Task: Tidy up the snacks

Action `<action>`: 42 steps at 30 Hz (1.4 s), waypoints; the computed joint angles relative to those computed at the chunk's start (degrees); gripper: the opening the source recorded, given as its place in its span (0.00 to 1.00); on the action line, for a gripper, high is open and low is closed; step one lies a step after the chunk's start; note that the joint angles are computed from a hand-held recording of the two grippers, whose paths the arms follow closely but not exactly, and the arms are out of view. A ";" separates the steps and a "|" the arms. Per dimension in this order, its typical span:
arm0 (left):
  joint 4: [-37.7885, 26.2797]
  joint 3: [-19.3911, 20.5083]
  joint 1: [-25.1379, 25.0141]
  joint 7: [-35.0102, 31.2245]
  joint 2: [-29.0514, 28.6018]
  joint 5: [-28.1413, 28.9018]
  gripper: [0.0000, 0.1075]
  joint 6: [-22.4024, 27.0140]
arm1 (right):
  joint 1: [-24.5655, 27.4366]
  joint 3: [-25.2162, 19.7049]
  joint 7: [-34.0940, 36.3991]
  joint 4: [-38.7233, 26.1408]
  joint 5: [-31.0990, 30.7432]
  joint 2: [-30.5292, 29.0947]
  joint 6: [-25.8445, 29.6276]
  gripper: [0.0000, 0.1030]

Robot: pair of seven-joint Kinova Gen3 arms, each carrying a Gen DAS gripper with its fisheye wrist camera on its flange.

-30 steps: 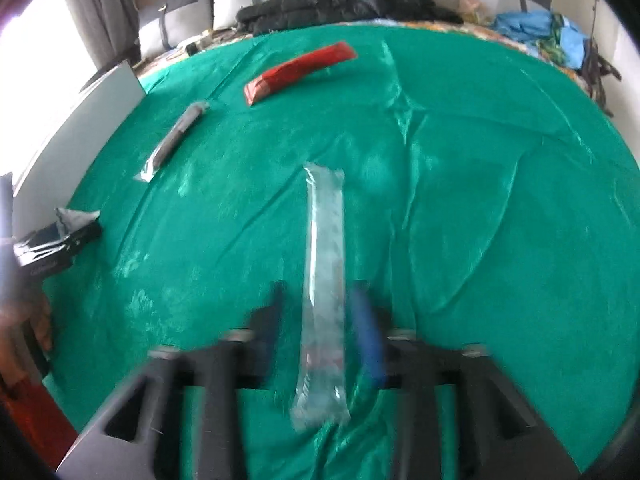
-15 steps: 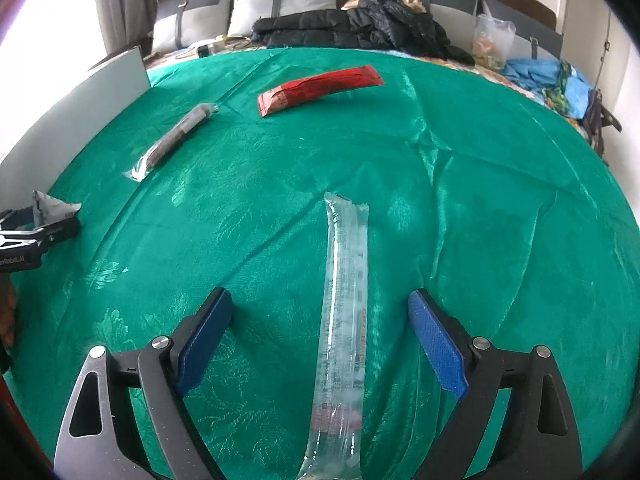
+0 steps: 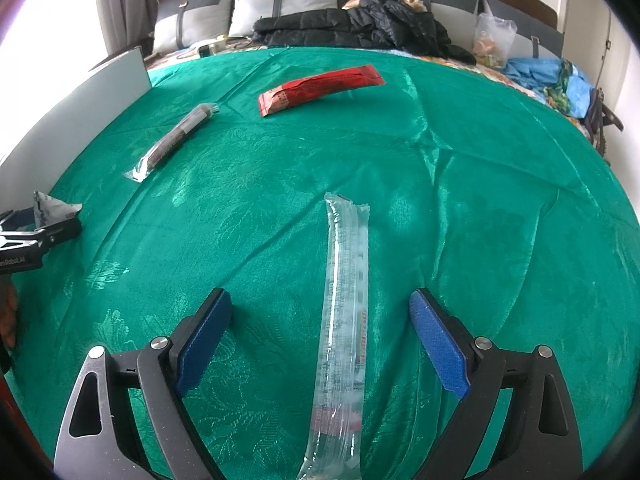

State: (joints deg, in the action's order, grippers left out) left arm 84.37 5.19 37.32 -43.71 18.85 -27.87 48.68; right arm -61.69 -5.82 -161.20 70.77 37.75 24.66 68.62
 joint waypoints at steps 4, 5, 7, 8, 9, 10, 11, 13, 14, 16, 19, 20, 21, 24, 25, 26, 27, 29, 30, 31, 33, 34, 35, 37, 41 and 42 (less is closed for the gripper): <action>0.04 0.02 0.01 0.05 -0.02 -0.01 0.96 -0.02 | 0.15 -0.04 0.54 -0.46 -0.26 0.29 0.04 0.92; 0.03 0.01 -0.01 0.02 -0.01 -0.01 0.96 -0.02 | 0.13 0.00 0.56 -0.52 -0.30 0.33 0.00 0.92; 0.02 0.01 0.06 0.10 -0.01 -0.05 0.96 0.03 | 0.11 0.08 0.62 -0.53 -0.36 0.32 -0.04 0.92; 0.03 0.02 0.01 0.06 -0.01 -0.04 0.96 0.00 | 0.08 0.11 0.70 -0.74 -0.38 0.46 0.09 0.92; 0.03 0.02 0.03 0.09 -0.02 -0.05 0.96 0.01 | 0.06 0.15 0.69 -0.65 -0.39 0.40 0.08 0.92; 0.03 0.02 0.05 0.11 -0.02 -0.06 0.96 0.03 | 0.05 0.17 0.68 -0.57 -0.40 0.35 0.04 0.92; 0.03 0.02 0.05 0.11 -0.02 -0.06 0.96 0.03 | 0.04 0.18 0.68 -0.63 -0.41 0.39 0.05 0.92; 0.03 0.02 0.07 0.14 -0.02 -0.09 0.96 0.04 | 0.03 0.21 0.67 -0.56 -0.41 0.35 0.02 0.92; 0.04 0.02 0.03 0.10 -0.01 -0.08 0.96 0.02 | 0.02 0.21 0.66 -0.59 -0.41 0.36 0.01 0.92; 0.05 0.02 0.08 0.15 -0.02 -0.10 0.96 0.04 | 0.02 0.21 0.67 -0.59 -0.41 0.36 0.01 0.92; 0.05 0.03 0.09 0.17 -0.02 -0.12 0.96 0.05 | 0.00 0.23 0.70 -0.63 -0.42 0.39 0.06 0.92; 0.05 0.03 0.09 0.17 -0.02 -0.12 0.96 0.05 | 0.00 0.23 0.69 -0.65 -0.42 0.41 0.06 0.92; 0.05 0.03 0.07 0.16 -0.02 -0.12 0.96 0.04 | -0.02 0.24 0.69 -0.71 -0.42 0.45 0.09 0.92; 0.06 0.03 0.07 0.17 -0.02 -0.12 0.96 0.05 | 0.00 0.24 0.71 -0.65 -0.44 0.40 0.06 0.92; 0.06 0.03 0.06 0.16 -0.02 -0.12 0.96 0.03 | 0.00 0.24 0.71 -0.65 -0.44 0.40 0.06 0.92; 0.06 0.03 0.06 0.16 -0.02 -0.12 0.96 0.03 | -0.01 0.24 0.72 -0.69 -0.44 0.43 0.07 0.92; 0.06 0.03 0.06 0.16 -0.02 -0.12 0.96 0.03 | -0.02 0.25 0.73 -0.75 -0.44 0.47 0.11 0.92; 0.06 0.03 0.08 0.18 -0.02 -0.15 0.96 0.05 | -0.02 0.26 0.74 -0.81 -0.45 0.52 0.12 0.92; 0.01 -0.47 0.48 0.03 0.00 0.03 0.96 0.07 | -0.03 0.26 0.74 -0.72 -0.45 0.44 0.12 0.92; -0.13 -1.41 1.24 -0.32 0.05 0.42 0.96 0.11 | -0.05 0.27 0.75 -0.81 -0.44 0.51 0.17 0.92; -1.60 -0.10 -0.29 -2.70 0.47 2.26 0.96 1.82 | -0.92 1.75 1.15 -0.77 -1.19 0.46 -0.14 0.92; -3.29 2.14 -2.51 -5.03 1.03 3.81 0.95 3.88 | -0.63 1.50 1.61 -0.81 -1.35 0.39 -0.10 0.92; -5.16 3.84 -4.23 -7.36 1.72 5.38 0.95 6.21 | 0.52 0.19 3.01 -1.88 -1.79 0.68 0.84 0.92; -7.98 4.06 -5.45 -11.87 2.54 9.08 0.94 9.71 | 5.37 -4.84 7.67 -6.66 -4.92 2.18 4.89 0.92; -7.99 2.03 -5.07 -14.54 2.01 11.74 0.85 9.48 | 15.82 -14.21 15.68 -17.26 -14.24 5.70 11.85 0.90; -7.80 1.29 -4.19 -14.17 1.79 10.70 0.69 9.38 | 17.25 -15.47 16.47 -18.97 -15.64 6.24 12.55 0.88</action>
